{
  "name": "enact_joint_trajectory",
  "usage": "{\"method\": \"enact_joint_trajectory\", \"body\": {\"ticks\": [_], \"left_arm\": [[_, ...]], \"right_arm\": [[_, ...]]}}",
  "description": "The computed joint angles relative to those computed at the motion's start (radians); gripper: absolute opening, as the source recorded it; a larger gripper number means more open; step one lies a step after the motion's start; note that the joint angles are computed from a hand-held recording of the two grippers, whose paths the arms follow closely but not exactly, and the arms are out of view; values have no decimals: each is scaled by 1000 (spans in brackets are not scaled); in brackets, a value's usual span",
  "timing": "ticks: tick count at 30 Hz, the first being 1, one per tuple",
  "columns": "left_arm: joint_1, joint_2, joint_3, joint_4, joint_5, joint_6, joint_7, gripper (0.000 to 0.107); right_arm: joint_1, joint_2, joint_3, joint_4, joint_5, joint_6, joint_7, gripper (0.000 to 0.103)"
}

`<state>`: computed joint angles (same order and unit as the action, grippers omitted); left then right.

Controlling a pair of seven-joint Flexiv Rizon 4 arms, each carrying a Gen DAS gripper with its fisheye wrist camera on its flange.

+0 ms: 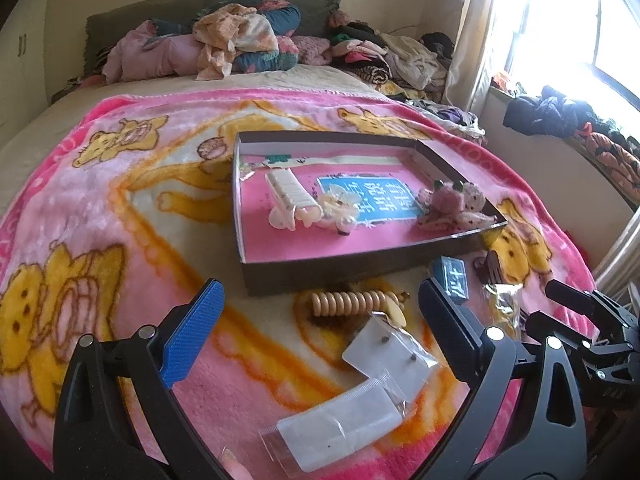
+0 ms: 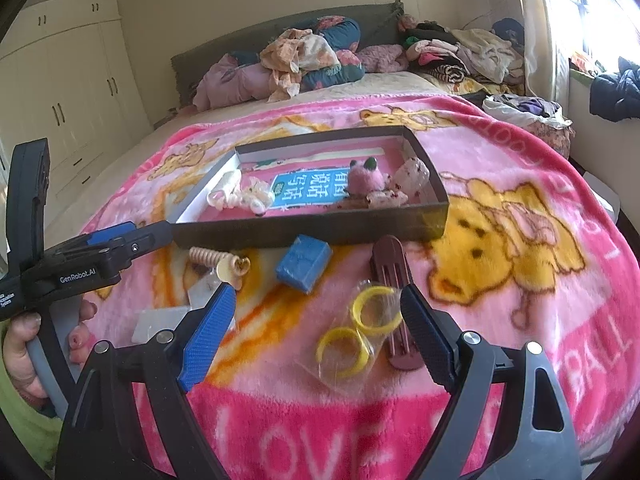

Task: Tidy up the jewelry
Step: 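Grasp the clear earring card with the left tool while the right tool grasps the bagged yellow bangles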

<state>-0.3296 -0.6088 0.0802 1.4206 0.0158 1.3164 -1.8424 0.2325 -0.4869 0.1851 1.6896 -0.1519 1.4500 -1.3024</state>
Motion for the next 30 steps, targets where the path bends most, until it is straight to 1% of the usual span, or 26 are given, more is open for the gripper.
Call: {"method": "enact_joint_trajectory", "body": {"ticks": [8,10,15,20,27,30], "left_arm": [[-1,-8,-22,3,-4,-18,26,89],[-4,-12,-24,0,-2,-22,35,89],[5,-22,-52,0,-18,-35,79,89],[17,-33,-81,-4,-38,-64,147,89],[12,-53,-88,-23,-48,-105,206,89],[10,-63,-89,-33,-52,-114,220,89]], "right_arm": [[7,18,-25,46,-6,12,30,82],[-12,15,-1,43,6,1,21,82],[-31,8,26,35,31,-36,3,81],[-42,-1,45,22,63,-64,-23,73],[-69,-22,92,-22,124,-115,-91,59],[-69,-34,94,-45,149,-149,-105,57]]}}
